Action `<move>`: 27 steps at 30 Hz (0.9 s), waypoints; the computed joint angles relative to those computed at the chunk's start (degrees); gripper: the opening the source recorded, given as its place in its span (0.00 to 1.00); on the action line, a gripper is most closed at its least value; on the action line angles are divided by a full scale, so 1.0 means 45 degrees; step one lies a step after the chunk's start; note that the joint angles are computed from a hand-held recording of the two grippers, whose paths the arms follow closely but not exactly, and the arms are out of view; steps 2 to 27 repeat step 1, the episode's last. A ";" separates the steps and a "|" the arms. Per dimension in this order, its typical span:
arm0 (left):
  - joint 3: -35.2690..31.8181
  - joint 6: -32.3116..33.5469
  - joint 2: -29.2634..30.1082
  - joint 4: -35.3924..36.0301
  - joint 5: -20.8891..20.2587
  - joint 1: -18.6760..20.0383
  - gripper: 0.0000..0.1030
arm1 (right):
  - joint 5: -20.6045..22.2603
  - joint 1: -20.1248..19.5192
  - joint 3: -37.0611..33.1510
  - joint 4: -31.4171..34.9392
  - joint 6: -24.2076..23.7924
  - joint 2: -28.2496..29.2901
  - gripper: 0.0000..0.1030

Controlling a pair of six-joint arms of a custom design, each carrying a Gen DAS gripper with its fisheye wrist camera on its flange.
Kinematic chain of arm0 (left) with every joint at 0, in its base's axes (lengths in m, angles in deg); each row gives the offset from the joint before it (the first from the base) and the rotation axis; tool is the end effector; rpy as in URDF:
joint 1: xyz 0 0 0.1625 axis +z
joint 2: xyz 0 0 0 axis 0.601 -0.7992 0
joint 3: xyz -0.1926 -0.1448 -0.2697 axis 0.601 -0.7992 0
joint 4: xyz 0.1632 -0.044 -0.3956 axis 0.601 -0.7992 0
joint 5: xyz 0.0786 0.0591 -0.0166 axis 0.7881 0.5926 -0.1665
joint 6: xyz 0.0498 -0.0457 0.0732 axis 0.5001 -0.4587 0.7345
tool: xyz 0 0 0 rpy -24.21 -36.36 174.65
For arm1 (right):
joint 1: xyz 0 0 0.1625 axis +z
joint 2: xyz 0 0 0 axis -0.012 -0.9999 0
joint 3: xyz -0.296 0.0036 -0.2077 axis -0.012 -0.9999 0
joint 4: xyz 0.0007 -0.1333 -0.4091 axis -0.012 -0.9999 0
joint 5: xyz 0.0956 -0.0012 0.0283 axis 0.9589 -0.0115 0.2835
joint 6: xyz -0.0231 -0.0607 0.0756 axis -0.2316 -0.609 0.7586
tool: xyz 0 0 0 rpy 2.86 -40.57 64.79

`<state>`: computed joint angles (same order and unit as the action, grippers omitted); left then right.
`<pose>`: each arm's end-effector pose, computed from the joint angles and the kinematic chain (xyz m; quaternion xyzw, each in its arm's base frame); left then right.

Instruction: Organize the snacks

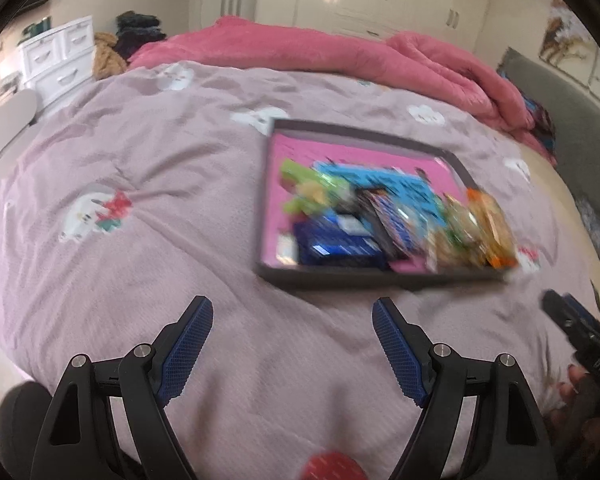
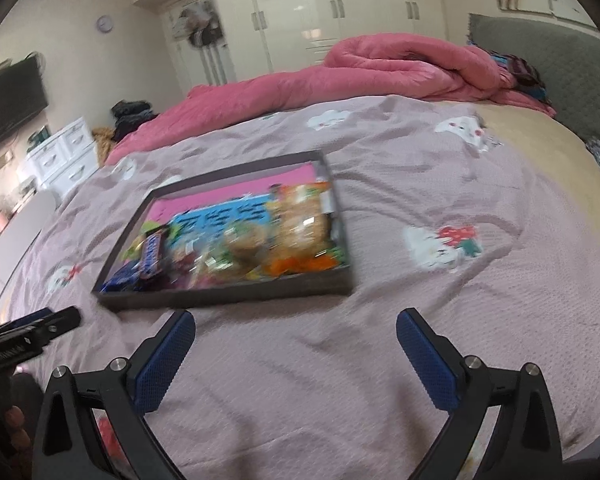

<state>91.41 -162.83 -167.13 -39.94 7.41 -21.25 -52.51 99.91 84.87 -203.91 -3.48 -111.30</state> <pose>-0.1239 -0.2516 0.1618 -0.1333 0.8189 -0.4177 0.3705 0.1710 -0.3800 0.1219 0.3036 -0.8995 0.2579 0.1792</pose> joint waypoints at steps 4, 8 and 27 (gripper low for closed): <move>-0.0096 -0.0392 -0.0239 0.0733 0.0122 0.0118 0.81 | -0.0037 -0.0140 -0.0237 0.0026 0.0146 0.0067 0.99; -0.0096 -0.0392 -0.0239 0.0733 0.0122 0.0118 0.81 | -0.0037 -0.0140 -0.0237 0.0026 0.0146 0.0067 0.99; -0.0096 -0.0392 -0.0239 0.0733 0.0122 0.0118 0.81 | -0.0037 -0.0140 -0.0237 0.0026 0.0146 0.0067 0.99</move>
